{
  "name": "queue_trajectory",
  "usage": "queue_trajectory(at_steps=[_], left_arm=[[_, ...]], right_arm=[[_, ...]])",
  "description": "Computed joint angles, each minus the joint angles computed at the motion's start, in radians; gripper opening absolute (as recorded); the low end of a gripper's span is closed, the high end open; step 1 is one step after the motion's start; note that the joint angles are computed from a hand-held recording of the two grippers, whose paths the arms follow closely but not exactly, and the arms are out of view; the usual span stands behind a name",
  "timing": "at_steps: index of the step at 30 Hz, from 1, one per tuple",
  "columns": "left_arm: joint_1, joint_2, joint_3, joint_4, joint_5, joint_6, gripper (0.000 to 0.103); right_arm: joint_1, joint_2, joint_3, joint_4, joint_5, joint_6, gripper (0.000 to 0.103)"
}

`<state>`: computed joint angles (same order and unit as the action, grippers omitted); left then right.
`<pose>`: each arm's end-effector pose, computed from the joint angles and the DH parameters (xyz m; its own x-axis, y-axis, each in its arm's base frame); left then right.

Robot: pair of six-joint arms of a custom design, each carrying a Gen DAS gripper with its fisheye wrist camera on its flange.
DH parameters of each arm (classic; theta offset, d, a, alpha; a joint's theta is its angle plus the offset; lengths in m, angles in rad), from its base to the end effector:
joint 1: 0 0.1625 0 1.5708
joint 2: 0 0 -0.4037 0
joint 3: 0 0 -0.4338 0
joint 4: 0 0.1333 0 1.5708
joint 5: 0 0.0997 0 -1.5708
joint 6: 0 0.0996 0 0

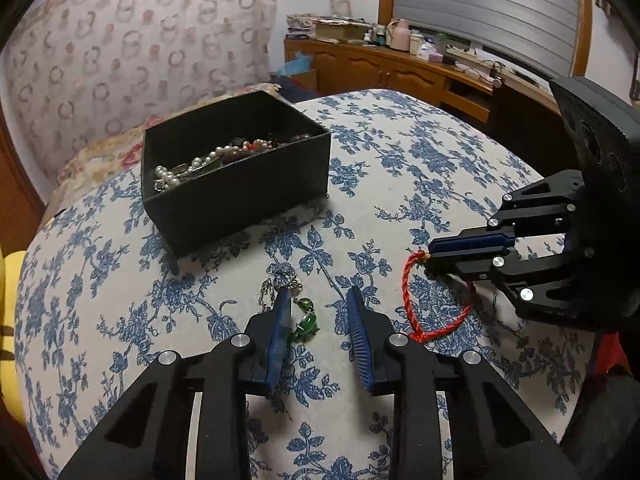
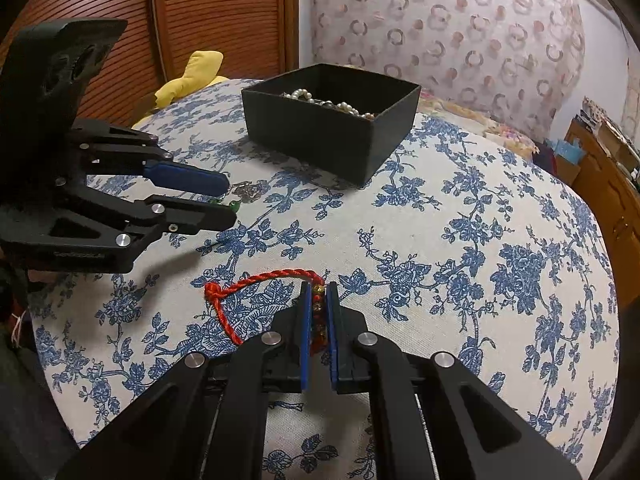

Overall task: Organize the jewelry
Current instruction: 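Grasp the jade pendant with the left tool while the right tool grasps the red cord bracelet, then lower the jade pendant into the box with the left tool while the right tool drops the red bracelet in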

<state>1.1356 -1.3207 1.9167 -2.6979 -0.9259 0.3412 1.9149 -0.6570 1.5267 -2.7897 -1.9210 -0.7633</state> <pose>-0.0715 -0.6121 0.2920 -0.6822 0.3190 -0.6579 0.6280 0.7164 -0.3039 0.3380 -0.6492 0.0238 -0.4484 -0.7606 0.4695 -0.8677 0.4965 -0.0244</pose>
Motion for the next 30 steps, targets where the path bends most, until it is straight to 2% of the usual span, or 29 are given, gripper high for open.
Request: queue_trajectory(at_steps=[3, 7, 10, 20, 23, 30], left_arm=[[0.007, 0.007, -0.009, 0.014, 0.007, -0.007, 0.026], [0.01, 0.007, -0.008, 0.009, 0.017, 0.0, 0.018], [0.01, 0.003, -0.005, 0.019, 0.02, 0.008, 0.006], [0.011, -0.014, 0.012, -0.006, 0.012, 0.015, 0.005], [0.006, -0.028, 0.013, -0.025, -0.004, 0.009, 0.005], [-0.015, -0.048, -0.014, -0.067, -0.039, -0.005, 0.005]], right_arm=[[-0.001, 0.0, -0.001, 0.002, 0.001, 0.001, 0.008], [0.0, 0.0, 0.0, 0.001, 0.001, 0.002, 0.009], [0.0, 0.0, -0.001, 0.002, 0.001, 0.001, 0.009], [0.001, 0.0, 0.0, -0.001, -0.002, -0.006, 0.008], [0.003, 0.002, 0.003, -0.038, -0.002, -0.017, 0.008], [0.014, -0.013, -0.024, -0.069, 0.058, -0.006, 0.008]])
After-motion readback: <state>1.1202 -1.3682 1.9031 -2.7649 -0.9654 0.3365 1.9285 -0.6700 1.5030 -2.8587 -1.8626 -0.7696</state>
